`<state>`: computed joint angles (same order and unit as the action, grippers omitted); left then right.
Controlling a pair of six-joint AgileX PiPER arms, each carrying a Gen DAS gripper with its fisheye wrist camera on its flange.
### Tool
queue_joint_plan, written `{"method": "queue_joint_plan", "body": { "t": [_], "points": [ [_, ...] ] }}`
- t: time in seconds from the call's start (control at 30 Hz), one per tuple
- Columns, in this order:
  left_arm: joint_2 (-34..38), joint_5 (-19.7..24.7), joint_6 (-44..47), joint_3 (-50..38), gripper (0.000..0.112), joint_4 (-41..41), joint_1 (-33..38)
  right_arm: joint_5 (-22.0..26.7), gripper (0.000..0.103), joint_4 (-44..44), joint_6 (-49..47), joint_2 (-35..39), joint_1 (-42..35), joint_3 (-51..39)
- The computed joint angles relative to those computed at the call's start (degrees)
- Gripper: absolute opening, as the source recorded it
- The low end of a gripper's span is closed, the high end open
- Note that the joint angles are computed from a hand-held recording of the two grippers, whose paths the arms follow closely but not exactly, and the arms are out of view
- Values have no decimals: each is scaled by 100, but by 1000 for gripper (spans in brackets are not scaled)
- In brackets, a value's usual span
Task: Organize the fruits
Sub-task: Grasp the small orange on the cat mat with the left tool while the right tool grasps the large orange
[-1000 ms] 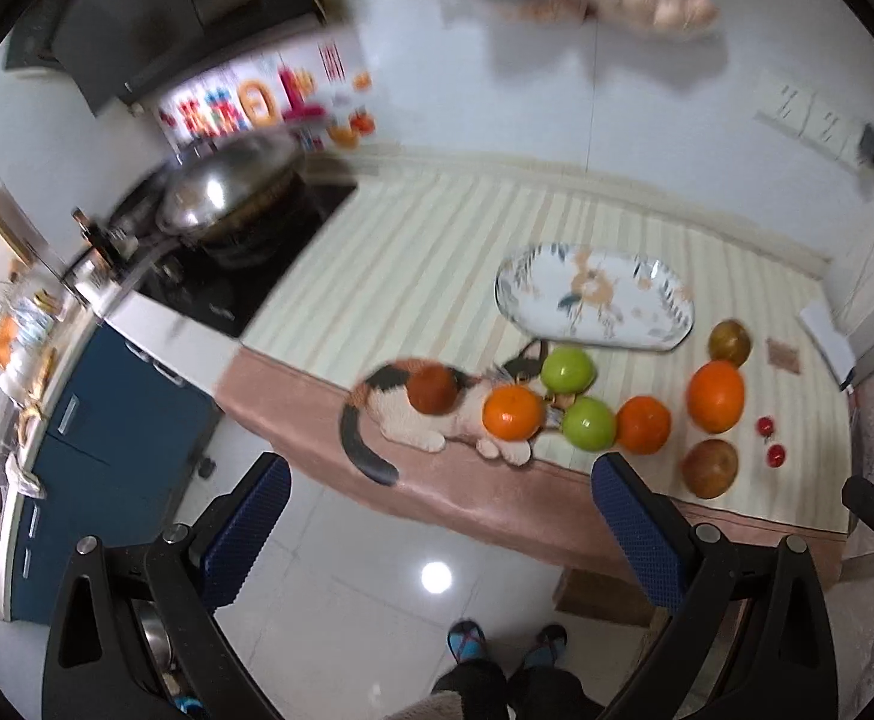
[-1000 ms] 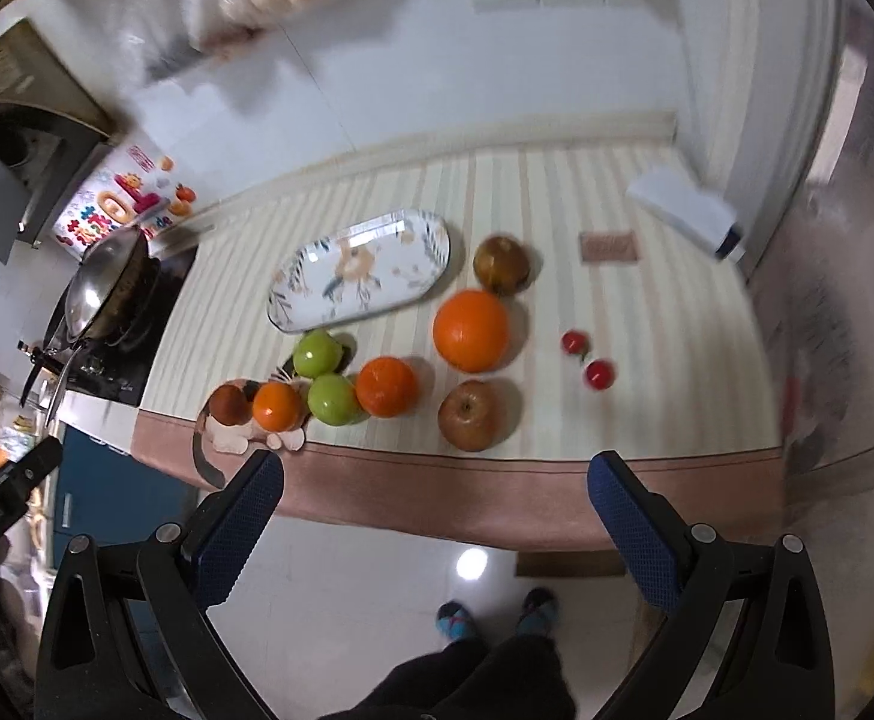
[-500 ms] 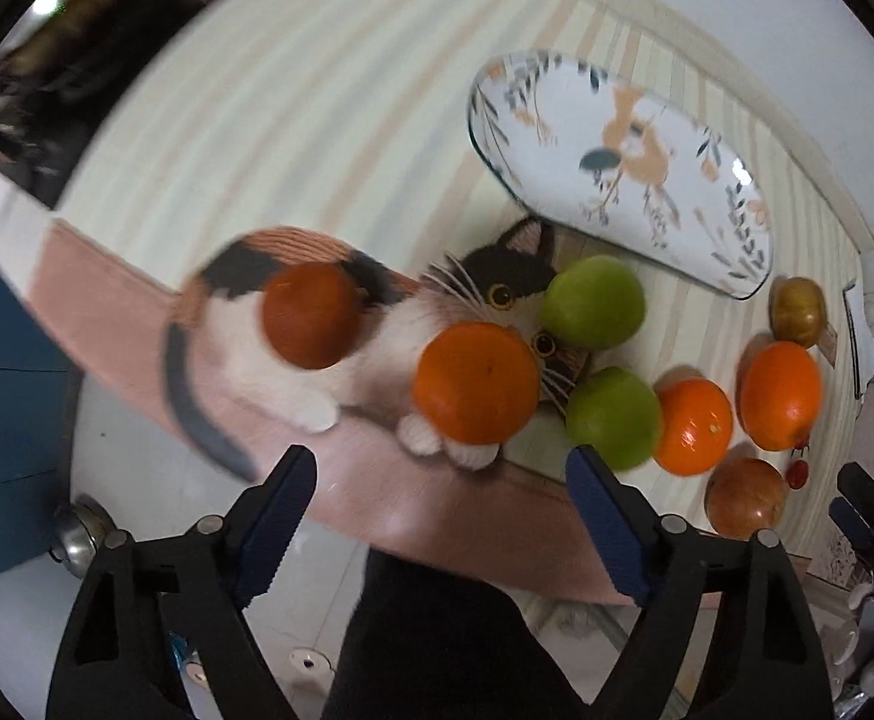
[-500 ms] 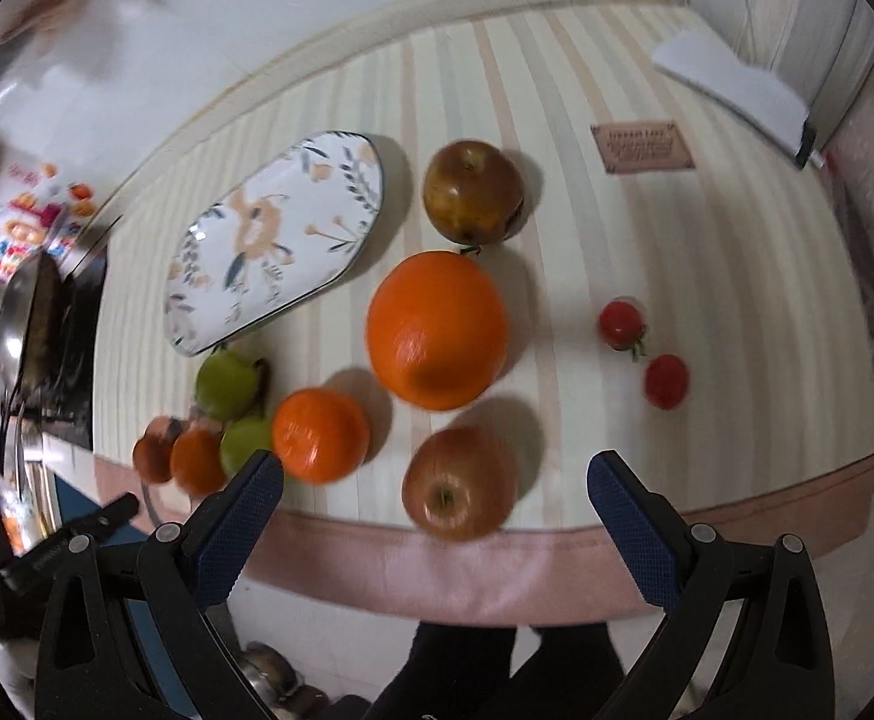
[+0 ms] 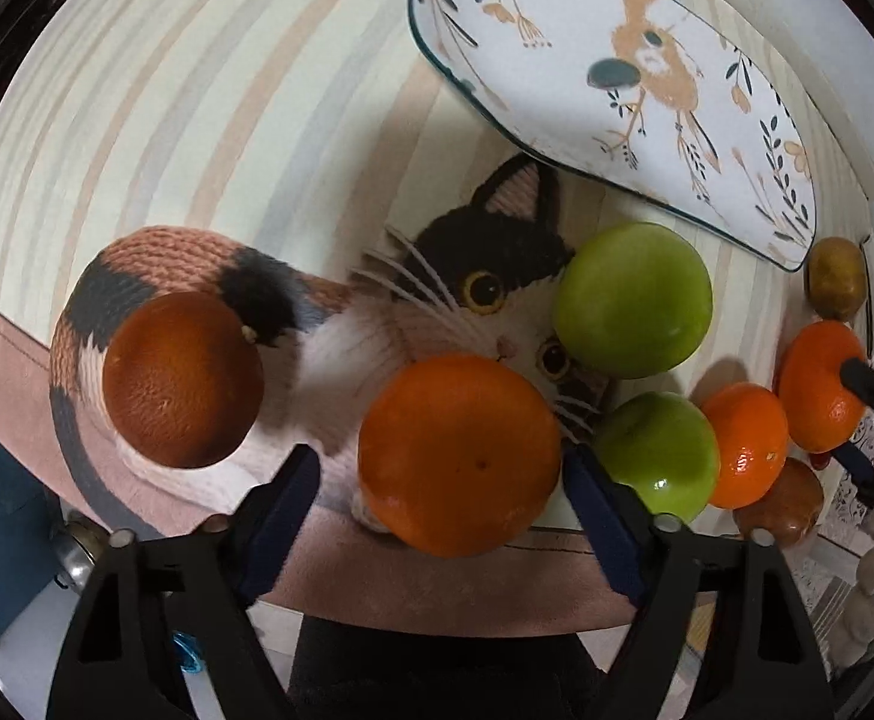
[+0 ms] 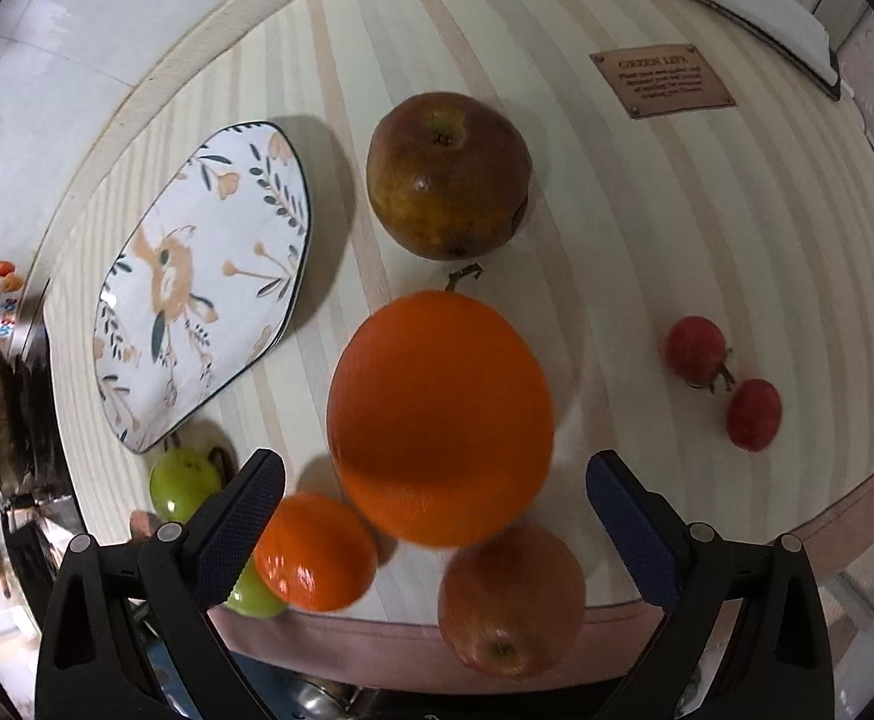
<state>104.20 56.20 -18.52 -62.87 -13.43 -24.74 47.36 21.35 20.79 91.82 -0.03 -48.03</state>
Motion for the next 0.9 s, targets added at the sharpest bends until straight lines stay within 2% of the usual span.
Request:
{"method": "queue_joint_plan", "body": {
  "t": [0.23,0.4,0.67,0.77,0.87,0.9],
  "points": [
    [84,-202,111,-22,63,-123,-96,-82,94,96,-28,390,-51,-126],
    [90,-45,-201,-270,62,140,-323,-154,82,181,-117,623,-68,-176],
    [-197,-171,-554,-2,61,605,-529,-235,81,-36,-61,565,137,-155],
    [-478,-29,-553,74,61,703,-473,-195,80,49,-176,519,144,-151],
    [-786,288,-647,-25,61,779,-510,-69,80,163,-279,361,157,-163],
    [-1026,523,-466,-50,61,747,-324,0,80,220,-325,259,148,-174]
  ]
}}
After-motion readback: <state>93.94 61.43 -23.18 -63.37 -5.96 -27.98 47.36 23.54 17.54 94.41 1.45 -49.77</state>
